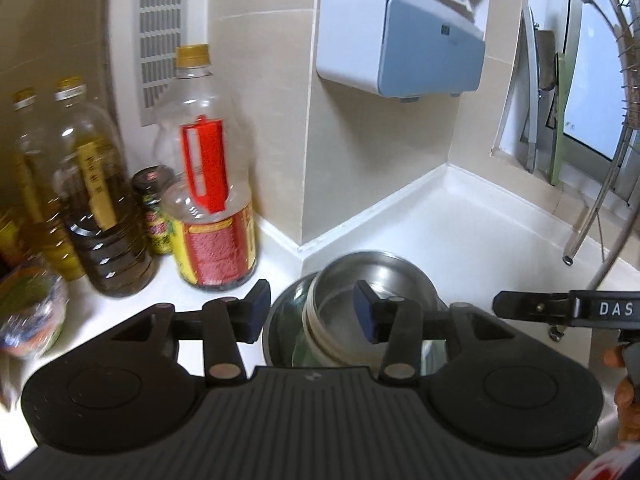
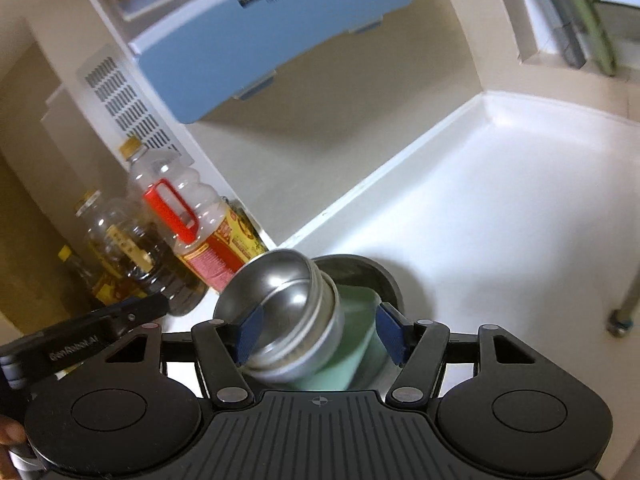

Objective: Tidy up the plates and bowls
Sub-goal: 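Open both tools to release the bowl stack, then withdraw both tools up and back from the stacked dishes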

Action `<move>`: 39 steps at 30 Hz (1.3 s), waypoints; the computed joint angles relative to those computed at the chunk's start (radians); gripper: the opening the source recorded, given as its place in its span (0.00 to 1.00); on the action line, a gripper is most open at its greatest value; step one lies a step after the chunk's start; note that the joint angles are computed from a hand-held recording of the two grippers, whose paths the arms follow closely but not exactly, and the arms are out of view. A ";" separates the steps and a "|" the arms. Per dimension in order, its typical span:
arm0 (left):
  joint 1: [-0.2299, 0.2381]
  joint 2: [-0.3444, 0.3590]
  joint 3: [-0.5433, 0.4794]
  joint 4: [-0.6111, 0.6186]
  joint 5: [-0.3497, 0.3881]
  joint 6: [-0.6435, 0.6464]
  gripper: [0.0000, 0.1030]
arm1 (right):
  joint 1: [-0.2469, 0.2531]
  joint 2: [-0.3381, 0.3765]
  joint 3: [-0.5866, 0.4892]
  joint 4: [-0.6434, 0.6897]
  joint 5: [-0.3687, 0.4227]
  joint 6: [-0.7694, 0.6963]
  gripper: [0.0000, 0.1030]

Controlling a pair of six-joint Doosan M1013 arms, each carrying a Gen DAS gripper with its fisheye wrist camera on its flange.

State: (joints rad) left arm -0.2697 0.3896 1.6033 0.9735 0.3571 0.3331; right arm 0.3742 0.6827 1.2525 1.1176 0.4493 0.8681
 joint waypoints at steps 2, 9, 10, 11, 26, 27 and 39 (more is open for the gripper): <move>-0.017 -0.026 0.036 0.066 0.019 -0.086 0.42 | 0.001 -0.036 0.068 0.114 -0.038 -0.142 0.61; -0.080 -0.090 0.136 0.129 0.096 -0.218 0.46 | 0.021 -0.120 0.217 0.214 -0.120 -0.364 0.61; -0.088 -0.096 0.146 0.114 0.100 -0.209 0.47 | 0.024 -0.127 0.228 0.174 -0.131 -0.343 0.61; -0.096 -0.101 0.155 0.096 0.102 -0.196 0.48 | 0.028 -0.133 0.241 0.147 -0.140 -0.335 0.61; -0.153 -0.155 0.263 0.027 0.094 -0.158 0.49 | 0.045 -0.187 0.371 0.071 -0.130 -0.226 0.61; -0.154 -0.159 0.269 0.019 0.101 -0.143 0.49 | 0.050 -0.191 0.377 0.057 -0.136 -0.214 0.61; -0.131 -0.238 0.373 -0.188 0.048 0.093 0.49 | 0.137 -0.252 0.471 -0.252 -0.203 0.170 0.61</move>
State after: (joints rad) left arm -0.4008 0.1512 1.9760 0.7851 0.4047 0.4262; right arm 0.5108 0.4304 1.7233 0.8657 0.2465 1.0379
